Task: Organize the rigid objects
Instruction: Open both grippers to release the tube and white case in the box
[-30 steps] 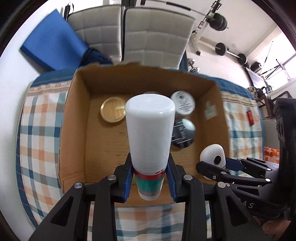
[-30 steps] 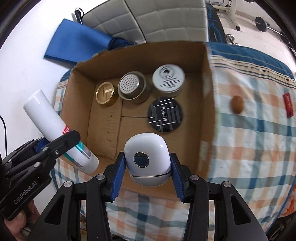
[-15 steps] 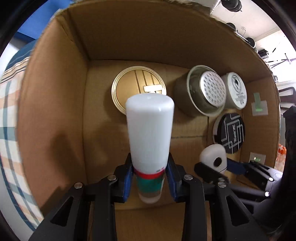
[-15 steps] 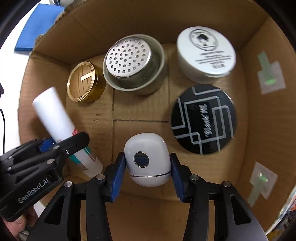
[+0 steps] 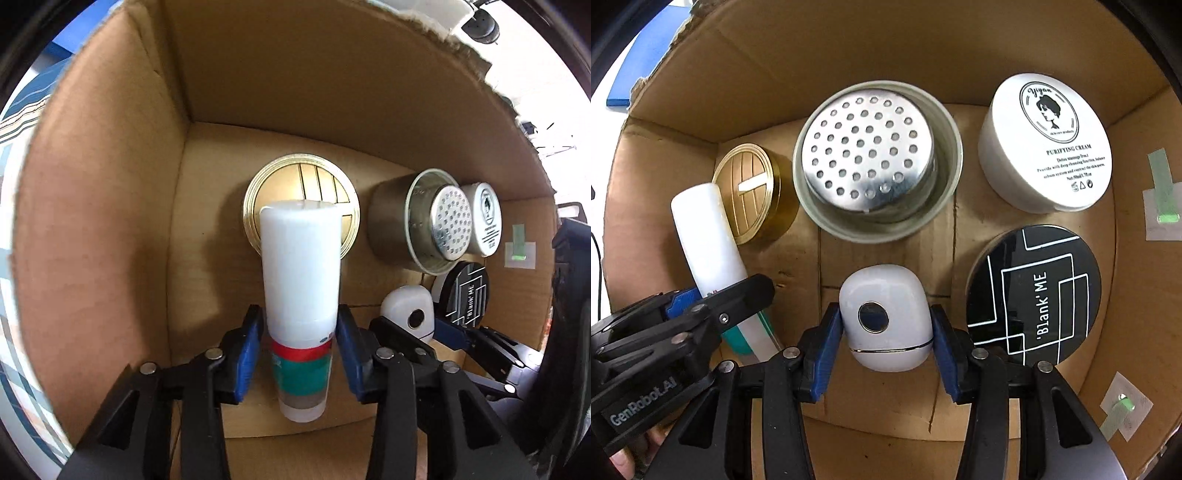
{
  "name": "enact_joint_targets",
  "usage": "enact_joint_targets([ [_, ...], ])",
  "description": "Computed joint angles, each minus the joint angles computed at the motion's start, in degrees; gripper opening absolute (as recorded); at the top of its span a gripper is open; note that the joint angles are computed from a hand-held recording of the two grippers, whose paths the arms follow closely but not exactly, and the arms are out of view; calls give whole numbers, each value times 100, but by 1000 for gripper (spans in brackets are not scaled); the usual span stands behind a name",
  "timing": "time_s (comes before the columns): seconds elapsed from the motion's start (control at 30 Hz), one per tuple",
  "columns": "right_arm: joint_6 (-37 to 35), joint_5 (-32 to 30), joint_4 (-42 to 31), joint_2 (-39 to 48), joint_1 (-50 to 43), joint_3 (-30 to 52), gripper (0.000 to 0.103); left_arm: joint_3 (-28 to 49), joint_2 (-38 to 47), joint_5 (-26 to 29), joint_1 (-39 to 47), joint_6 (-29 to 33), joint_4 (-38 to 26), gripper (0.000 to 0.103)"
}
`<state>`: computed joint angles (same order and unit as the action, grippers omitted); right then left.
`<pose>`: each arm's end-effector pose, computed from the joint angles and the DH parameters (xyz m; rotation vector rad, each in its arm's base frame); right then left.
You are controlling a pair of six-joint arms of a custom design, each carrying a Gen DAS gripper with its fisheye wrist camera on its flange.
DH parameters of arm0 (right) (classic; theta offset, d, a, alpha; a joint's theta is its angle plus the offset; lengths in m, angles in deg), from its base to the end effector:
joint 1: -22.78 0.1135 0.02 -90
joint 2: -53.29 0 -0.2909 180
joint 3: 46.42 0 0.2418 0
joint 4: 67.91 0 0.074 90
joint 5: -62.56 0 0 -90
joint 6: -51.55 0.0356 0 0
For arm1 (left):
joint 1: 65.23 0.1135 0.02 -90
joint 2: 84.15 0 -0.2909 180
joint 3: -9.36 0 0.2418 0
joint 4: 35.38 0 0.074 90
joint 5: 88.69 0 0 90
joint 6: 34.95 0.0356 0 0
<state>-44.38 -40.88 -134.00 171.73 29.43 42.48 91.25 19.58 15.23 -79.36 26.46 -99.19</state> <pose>0.3549 0.0497 0.1420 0.3137 -3.0054 -0.3551 0.3099 -0.0868 0.1979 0.3757 -3.0756 0.3951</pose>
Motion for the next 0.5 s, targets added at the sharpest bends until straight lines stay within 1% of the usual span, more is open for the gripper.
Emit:
enact_joint_targets([
  [0.07,-8,37,-106,62,14,178,51,38,-78,-85,-34,-31,-94,51],
  [0.1,-33,57,-162,27,1,201,51,27,-151,-81,-48,-35,-106,54],
  [0.13,-58,108,-204,7,7,252,52,23,-248,-124,-86,-73,-135,56],
  [0.17,-76,149,-242,13,-1,328,54,45,-330,-236,-140,-126,-202,56],
  [0.2,-110,177,-258,-37,-13,337,61,74,-384,-304,-182,-159,-250,57],
  [0.23,-146,174,-309,-78,-40,362,63,89,-474,-392,-234,-196,-300,58],
  [0.27,-185,185,-471,61,-87,658,64,115,-549,-470,-289,-245,-373,59],
  [0.3,-222,204,-530,24,-114,683,64,131,-600,-526,-334,-279,-419,61],
  [0.33,-265,223,-615,10,-141,745,64,138,-691,-589,-389,-311,-469,65],
  [0.4,-312,268,-715,-66,-200,786,66,205,-832,-725,-477,-372,-623,67],
  [0.43,-305,296,-722,-118,-216,764,69,291,-824,-805,-573,-456,-678,70],
  [0.5,-400,271,-738,-262,-329,661,70,282,-1030,-995,-682,-544,-780,75],
])
